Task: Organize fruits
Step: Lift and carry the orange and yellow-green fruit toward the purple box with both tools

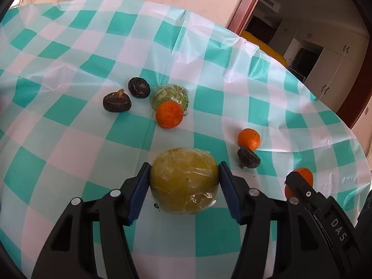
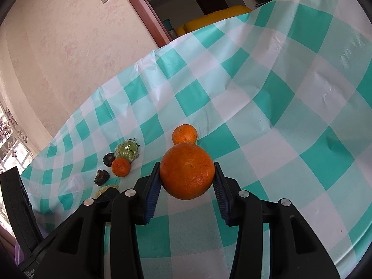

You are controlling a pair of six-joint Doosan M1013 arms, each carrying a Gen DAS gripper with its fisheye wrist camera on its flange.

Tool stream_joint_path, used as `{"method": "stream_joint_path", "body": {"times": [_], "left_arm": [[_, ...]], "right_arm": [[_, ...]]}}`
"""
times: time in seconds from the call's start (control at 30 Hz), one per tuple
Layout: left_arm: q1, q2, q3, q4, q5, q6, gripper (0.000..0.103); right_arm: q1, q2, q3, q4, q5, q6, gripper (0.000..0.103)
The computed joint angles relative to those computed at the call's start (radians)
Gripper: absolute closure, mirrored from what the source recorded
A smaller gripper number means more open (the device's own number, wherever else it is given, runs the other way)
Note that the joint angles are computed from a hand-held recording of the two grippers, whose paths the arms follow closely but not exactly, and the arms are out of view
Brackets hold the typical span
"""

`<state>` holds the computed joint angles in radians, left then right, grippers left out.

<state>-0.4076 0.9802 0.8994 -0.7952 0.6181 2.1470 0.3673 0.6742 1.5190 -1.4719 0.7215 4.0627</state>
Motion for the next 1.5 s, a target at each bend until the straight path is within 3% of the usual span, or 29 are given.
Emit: {"method": "stream_joint_path", "body": {"times": [0.13,0.33,0.6,1.13,1.5], "left_arm": [[0.035,-0.036,0.081,-0.1,0.027,0.045,0.044],[0.071,-0.11,0.23,-0.209,-0.011,0.19,0.044],[0.118,-0.172,0.356,-0.331,-0.003,0.346,0.044],[0.146,-0.199,0.413,-0.44,-0.034,0.444,0.044],[0.155,-0.239,0.491,-0.668,-0.076,0.746,0.044]], "right_arm": [[-0.002,0.002,-0.007,0.028,-0.018,-0.037,0.06],[-0.001,0.005,-0.019,0.082,-0.033,-0.096,0.06],[0.042,0.009,-0.029,0.091,-0.032,-0.151,0.06],[0.135,0.024,-0.064,0.152,-0.055,-0.345,0.06],[0.132,0.018,-0.05,0.14,-0.122,-0.303,0.06]]}}
